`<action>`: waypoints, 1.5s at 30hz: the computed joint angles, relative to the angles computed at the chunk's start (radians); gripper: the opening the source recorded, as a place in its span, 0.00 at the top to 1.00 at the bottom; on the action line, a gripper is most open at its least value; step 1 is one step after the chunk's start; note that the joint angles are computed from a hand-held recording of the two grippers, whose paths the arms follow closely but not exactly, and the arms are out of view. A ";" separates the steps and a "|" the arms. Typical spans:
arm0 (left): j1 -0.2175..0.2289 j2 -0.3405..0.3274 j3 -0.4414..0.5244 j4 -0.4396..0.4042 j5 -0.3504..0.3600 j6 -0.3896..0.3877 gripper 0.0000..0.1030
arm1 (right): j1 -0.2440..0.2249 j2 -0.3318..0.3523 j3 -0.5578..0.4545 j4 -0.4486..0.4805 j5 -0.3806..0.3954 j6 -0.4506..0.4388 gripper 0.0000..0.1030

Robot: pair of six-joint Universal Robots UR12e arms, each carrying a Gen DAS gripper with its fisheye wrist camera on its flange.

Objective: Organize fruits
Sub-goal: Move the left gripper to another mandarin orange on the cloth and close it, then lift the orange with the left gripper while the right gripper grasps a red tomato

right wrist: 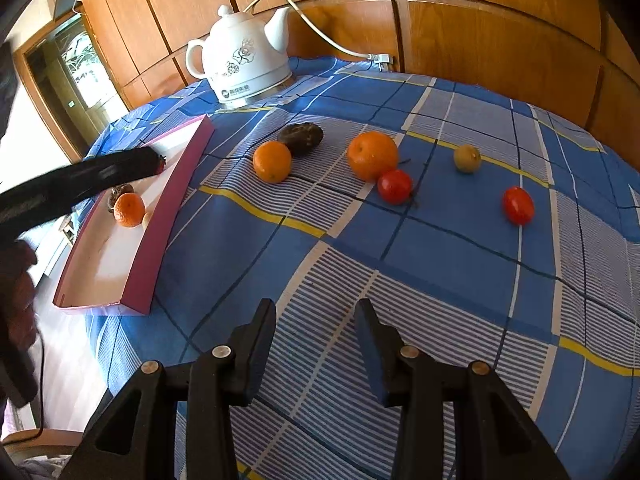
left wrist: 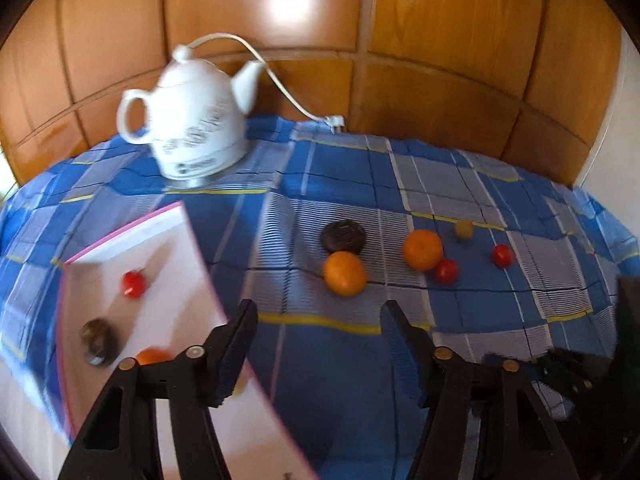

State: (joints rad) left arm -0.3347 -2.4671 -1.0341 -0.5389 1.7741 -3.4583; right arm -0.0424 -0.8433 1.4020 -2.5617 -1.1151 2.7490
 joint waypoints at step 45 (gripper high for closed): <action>-0.061 -0.063 -0.066 0.217 0.005 0.052 0.65 | -0.058 -0.005 -0.009 -0.069 -0.022 0.124 0.62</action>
State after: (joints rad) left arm -0.3959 -2.5300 -1.1002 -0.3219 1.7792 -3.4067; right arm -0.1008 -0.8480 1.3926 -2.6305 -1.1374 2.8731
